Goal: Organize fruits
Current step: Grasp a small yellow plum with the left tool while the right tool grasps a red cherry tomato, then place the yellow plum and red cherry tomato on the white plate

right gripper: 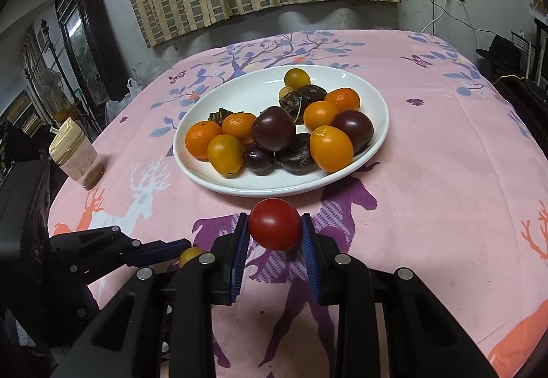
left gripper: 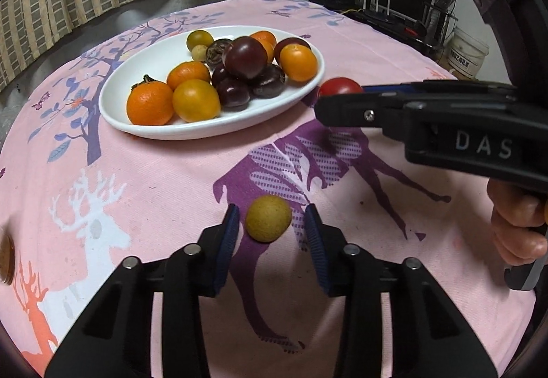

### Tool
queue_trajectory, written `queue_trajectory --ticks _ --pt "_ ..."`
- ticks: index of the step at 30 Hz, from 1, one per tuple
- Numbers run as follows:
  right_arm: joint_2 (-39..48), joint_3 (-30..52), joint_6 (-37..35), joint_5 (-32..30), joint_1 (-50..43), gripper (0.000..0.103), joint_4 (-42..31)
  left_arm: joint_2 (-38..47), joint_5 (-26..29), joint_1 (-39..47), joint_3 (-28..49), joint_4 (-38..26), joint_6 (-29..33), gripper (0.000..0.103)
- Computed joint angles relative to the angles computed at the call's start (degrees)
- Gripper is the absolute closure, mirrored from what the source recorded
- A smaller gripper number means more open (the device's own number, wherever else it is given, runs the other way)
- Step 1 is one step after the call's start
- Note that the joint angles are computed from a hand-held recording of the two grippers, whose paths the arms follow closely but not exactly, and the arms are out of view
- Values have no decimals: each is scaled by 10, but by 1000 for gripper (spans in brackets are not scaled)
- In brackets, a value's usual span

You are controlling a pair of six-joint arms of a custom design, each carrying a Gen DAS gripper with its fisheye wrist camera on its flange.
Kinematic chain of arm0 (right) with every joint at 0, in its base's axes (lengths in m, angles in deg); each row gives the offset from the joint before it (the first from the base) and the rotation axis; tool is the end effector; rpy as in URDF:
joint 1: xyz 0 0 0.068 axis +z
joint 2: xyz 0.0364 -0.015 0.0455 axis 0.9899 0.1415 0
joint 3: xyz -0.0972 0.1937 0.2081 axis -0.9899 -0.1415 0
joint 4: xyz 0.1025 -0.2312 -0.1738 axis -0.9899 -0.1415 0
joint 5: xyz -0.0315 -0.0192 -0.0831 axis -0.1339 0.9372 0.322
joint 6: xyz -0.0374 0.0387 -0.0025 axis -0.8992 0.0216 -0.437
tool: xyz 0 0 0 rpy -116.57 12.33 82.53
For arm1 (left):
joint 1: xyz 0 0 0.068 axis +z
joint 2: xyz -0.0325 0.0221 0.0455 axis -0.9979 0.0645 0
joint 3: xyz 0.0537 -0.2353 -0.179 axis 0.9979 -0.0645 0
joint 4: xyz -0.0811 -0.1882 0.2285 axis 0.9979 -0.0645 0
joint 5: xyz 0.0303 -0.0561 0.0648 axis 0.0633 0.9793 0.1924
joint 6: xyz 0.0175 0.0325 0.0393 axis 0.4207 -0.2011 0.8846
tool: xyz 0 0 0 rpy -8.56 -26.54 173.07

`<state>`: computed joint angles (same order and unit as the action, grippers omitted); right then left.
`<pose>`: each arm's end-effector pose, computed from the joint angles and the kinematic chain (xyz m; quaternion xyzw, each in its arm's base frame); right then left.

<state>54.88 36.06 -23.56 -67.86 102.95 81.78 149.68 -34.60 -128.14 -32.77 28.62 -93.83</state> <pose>0.2998 0.1191 0.0799 -0.0976 0.9206 0.1458 0.3489 0.2858 -0.2483 0.0614 0.2222 0.9185 -0.0772 0.3178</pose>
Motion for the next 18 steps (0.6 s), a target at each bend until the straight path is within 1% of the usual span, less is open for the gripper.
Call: queue_trajectory --ticks 3,5,9,11,14,16,18 --pt "-2 -2 0 -1 -1 72 2 -1 -3 0 -3 2 -1 76" --pt "-8 -7 -1 -2 -2 72 11 -8 14 9 -6 1 -12 76" --pt "-22 -7 4 -15 -19 72 41 -54 47 47 -14 13 -36 77" --pt "-24 3 12 -13 -26 72 55 -69 47 69 -4 22 -39 77" --pt "6 55 15 -11 -40 72 51 -49 48 103 53 7 -45 77" --pt "45 106 21 -17 -51 72 40 -15 53 122 106 -12 -53 77" --pt "88 156 26 -23 -59 72 21 31 44 134 168 -36 -54 77"
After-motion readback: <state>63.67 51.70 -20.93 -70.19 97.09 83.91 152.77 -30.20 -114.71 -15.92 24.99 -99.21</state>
